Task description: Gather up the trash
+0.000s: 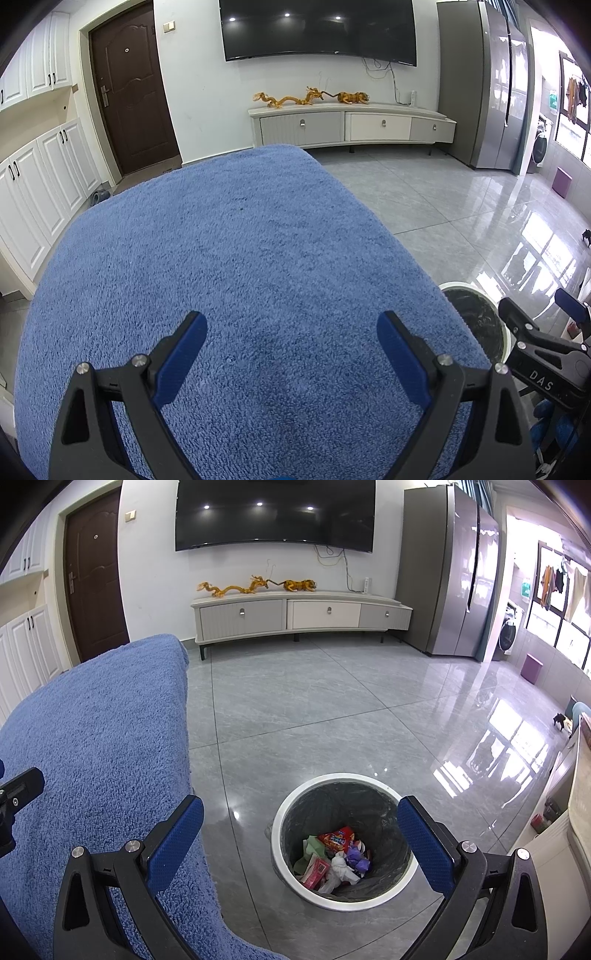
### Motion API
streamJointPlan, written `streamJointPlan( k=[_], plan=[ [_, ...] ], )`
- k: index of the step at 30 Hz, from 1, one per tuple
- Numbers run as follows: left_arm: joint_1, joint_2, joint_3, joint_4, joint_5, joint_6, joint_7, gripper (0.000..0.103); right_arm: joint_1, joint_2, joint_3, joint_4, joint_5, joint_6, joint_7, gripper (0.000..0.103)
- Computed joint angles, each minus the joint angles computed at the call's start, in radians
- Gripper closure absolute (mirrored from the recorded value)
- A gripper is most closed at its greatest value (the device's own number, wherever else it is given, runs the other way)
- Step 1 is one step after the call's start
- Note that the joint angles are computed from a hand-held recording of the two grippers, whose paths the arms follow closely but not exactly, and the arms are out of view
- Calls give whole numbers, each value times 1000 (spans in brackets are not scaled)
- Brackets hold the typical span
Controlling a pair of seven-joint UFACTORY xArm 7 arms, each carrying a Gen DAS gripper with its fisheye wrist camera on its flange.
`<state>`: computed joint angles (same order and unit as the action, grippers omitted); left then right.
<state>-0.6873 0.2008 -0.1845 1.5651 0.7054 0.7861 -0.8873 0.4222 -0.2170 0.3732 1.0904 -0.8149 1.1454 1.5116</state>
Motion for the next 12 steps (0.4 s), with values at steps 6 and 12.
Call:
streamJointPlan(
  k=[6, 12],
  plan=[
    [1, 2, 2, 2, -4, -2, 5, 9, -2, -7, -3, -3, 4, -2, -14, 1],
    [0, 4, 2, 7, -6, 0, 7, 9, -8, -9, -2, 0, 6, -2, -24, 1]
  ],
)
